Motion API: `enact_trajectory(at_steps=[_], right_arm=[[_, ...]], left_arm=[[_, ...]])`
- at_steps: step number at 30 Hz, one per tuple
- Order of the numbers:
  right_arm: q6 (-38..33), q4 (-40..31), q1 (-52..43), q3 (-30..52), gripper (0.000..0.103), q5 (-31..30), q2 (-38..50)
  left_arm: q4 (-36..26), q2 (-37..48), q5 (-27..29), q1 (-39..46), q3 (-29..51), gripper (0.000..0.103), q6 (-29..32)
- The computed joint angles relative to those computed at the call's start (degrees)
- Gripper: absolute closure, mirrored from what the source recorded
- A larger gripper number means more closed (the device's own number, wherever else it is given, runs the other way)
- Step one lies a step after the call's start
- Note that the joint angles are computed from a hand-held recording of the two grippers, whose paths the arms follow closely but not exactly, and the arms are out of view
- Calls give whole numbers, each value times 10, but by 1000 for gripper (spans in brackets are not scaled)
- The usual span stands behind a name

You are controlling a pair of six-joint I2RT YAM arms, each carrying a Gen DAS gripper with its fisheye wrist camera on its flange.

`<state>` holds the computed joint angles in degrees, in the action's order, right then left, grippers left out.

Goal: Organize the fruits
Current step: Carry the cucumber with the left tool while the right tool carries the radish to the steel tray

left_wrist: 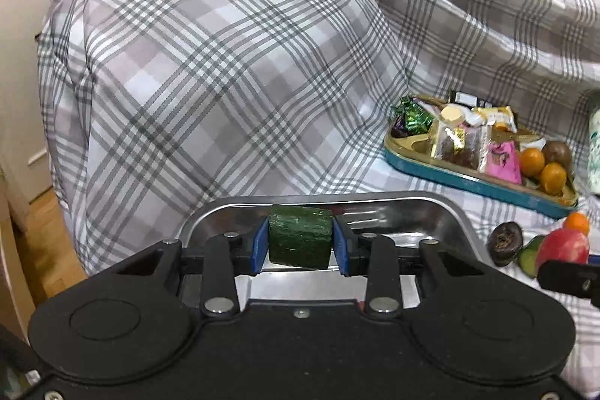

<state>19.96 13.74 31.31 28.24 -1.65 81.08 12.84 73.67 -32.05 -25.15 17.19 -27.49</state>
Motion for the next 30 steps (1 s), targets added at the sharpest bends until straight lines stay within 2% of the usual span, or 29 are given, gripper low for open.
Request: enact_trajectory(at_steps=[10,16,24,30], right_arm=[[18,-20,46,29,63,43,70],[27,-53,85,69,63,82,97],[40,-102,100,119,63,105,125],[40,-118,111,138,61,126,145]], left_arm=[[-25,19,29,40,17,59,-20],[-44,23,73,75,25,59,-35],[-49,19,134,115,26,59,-41],[-41,8,131,109,18,59,-43]])
